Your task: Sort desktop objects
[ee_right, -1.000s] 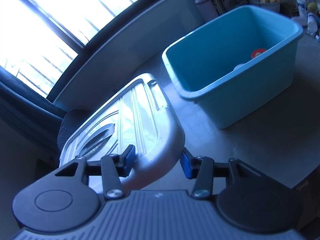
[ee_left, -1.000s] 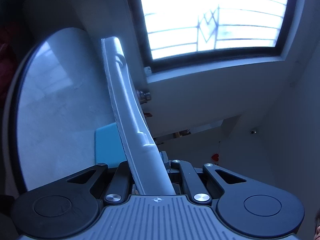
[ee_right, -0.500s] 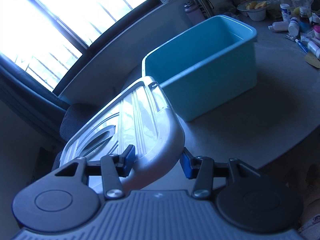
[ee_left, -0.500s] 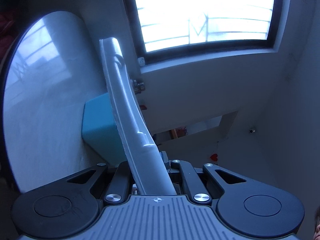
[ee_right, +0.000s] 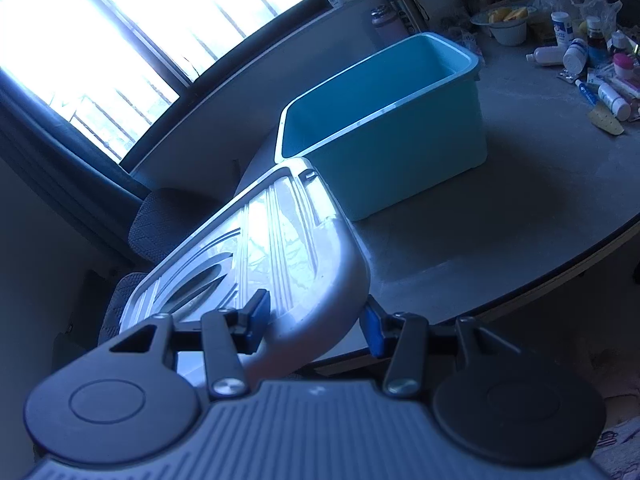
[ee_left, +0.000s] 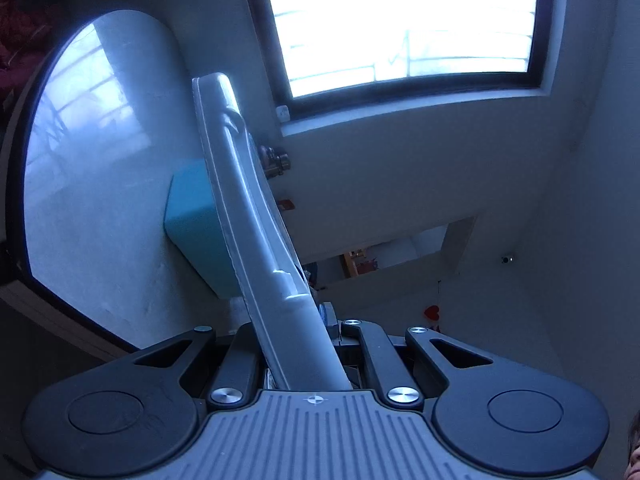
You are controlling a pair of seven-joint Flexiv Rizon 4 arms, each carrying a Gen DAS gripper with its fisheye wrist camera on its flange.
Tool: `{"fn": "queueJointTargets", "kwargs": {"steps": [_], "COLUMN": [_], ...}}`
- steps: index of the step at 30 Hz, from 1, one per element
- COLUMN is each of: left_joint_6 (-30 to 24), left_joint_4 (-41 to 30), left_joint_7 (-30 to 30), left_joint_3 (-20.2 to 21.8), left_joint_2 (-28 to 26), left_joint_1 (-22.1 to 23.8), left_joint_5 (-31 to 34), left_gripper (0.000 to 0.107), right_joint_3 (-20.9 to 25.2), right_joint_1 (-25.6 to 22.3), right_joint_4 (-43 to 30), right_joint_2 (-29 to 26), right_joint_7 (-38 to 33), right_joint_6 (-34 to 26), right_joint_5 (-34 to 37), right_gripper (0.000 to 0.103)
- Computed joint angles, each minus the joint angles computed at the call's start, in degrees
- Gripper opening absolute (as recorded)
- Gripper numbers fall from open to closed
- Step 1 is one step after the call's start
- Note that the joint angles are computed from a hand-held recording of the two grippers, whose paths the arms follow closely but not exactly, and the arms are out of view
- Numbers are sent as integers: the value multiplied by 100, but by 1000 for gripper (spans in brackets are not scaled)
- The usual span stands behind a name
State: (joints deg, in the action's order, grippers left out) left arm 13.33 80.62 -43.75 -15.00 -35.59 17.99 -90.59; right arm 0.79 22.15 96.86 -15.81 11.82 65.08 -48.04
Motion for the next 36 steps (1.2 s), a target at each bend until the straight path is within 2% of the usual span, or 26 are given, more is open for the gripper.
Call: {"fn": "queueJointTargets", "kwargs": {"steps": [7,15,23,36], "left_joint_6": [-89,-278,-389,-274], "left_joint_4": [306,199,138,-106], "left_joint_7": [133,121,144,109], "left_joint_3": [62,48,-22,-244], "left_joint_2": [227,147,148,-82], "left_joint_1": [-179,-364,-547,-946], "left_joint_5": [64,382,537,645], "left_gripper": [9,9,9,9], "right_joint_3": [62,343,617,828], "right_joint_1": [-177,-548,-953,-1470], "right_joint_4": [643,1391,1918,2382], "right_joint_2": [499,1088,1610,2193], "right_joint_7": [435,1238,1724,1752], "right_joint_6": [72,-15,-105,-215], "right_joint_5": [-431,-1014,-1399,-1466], "right_gripper": [48,49,49,49]}}
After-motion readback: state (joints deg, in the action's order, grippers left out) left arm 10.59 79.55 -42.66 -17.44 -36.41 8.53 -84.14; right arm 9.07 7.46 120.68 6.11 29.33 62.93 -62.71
